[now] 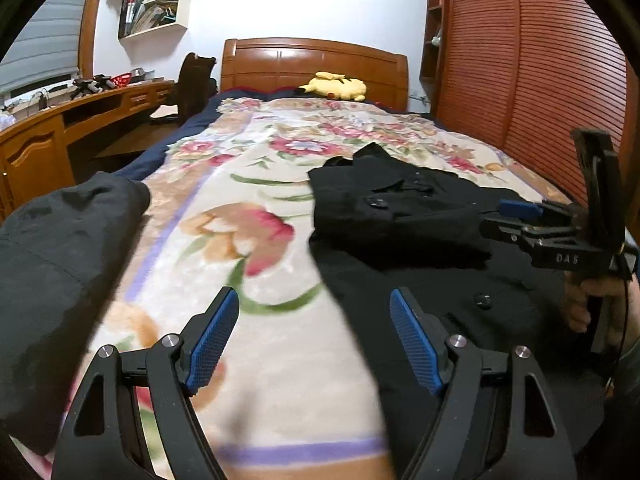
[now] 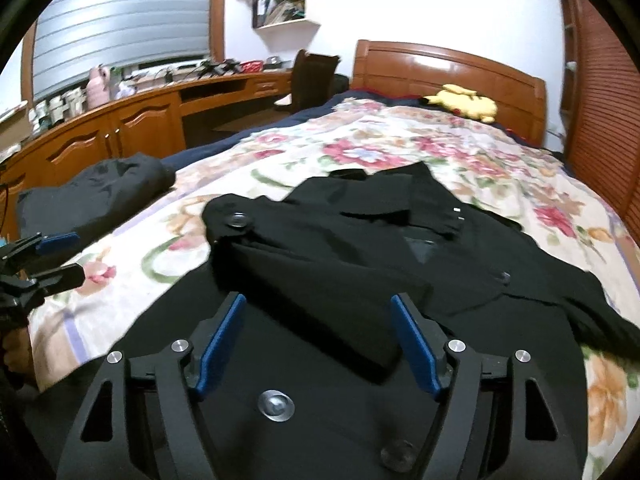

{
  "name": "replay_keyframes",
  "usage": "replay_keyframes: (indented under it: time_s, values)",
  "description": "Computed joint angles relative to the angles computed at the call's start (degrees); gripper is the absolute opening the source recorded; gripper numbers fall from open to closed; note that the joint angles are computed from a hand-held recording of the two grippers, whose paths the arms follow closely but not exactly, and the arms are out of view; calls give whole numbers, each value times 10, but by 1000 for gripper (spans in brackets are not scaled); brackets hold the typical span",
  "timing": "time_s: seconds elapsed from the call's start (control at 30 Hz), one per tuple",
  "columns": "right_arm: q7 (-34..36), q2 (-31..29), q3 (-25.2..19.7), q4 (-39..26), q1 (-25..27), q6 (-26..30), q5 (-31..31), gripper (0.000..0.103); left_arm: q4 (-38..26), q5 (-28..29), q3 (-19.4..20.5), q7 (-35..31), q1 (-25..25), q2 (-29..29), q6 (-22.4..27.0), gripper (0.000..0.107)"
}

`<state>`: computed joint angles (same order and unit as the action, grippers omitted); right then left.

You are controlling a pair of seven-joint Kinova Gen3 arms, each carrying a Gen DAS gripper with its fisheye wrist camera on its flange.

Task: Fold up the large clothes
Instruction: 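Grasp the buttoned cuff of the other sleeve with the right tool, then fold the held sleeve across the coat front with the right tool, release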

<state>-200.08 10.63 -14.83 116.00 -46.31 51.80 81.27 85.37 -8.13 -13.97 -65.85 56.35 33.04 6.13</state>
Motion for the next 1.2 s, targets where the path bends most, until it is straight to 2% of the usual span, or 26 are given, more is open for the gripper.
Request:
replay_keyframes:
  time_s: [0.1, 0.13, 0.23, 0.3, 0.43, 0.53, 0.6, 0.63, 0.67, 0.73, 0.8, 0.87, 0.97, 1.1, 1.2]
  values:
    - [69, 15, 9, -38, 14, -22, -19, 75, -1, 2, -6, 1, -5, 5, 7, 79]
    - [89, 21, 10, -49, 16, -25, -25, 75, -1, 3, 4, -2, -15, 5, 9, 79]
    - [134, 35, -38, -78, 78, -41, -33, 74, 6, 1, 10, -3, -26, 4, 5, 79]
    - [166, 40, -57, -95, 103, -48, -46, 68, 11, -1, -1, -1, -19, 3, 6, 79]
    - [216, 45, -46, -122, 125, -95, -84, 63, 22, -1, 2, -2, -29, 0, 1, 79]
    - [273, 64, -48, -148, 139, -100, -118, 61, 25, 2, -4, 0, -29, -1, 2, 79]
    - [298, 81, -79, -160, 169, -97, -129, 56, 27, 3, 2, 0, -35, -3, 0, 79]
    - [319, 93, -100, -172, 186, -83, -137, 51, 27, 4, 5, -1, -36, -3, -2, 79]
    - [331, 106, -113, -180, 193, -59, -137, 35, 26, 4, 3, -2, -33, -3, -3, 79]
    - [327, 124, -134, -186, 209, -31, -125, 17, 25, 4, -9, -1, -20, -2, -3, 79]
    - [288, 110, -156, -157, 235, -40, -96, 14, 20, 2, -12, -1, -9, -2, 0, 79]
    - [241, 84, -136, -122, 223, -53, -66, 13, 18, -2, 1, -8, -10, -3, -4, 79]
    - [171, 17, -57, -59, 161, -74, -42, 10, 3, -6, -4, -14, 13, -1, 1, 79]
    - [78, -57, 6, 15, 55, 4, -15, 6, -26, -18, 10, -21, 25, 5, 17, 79]
    - [8, -110, 31, 77, -16, 74, -9, 6, -39, -22, 21, -21, 29, 7, 19, 79]
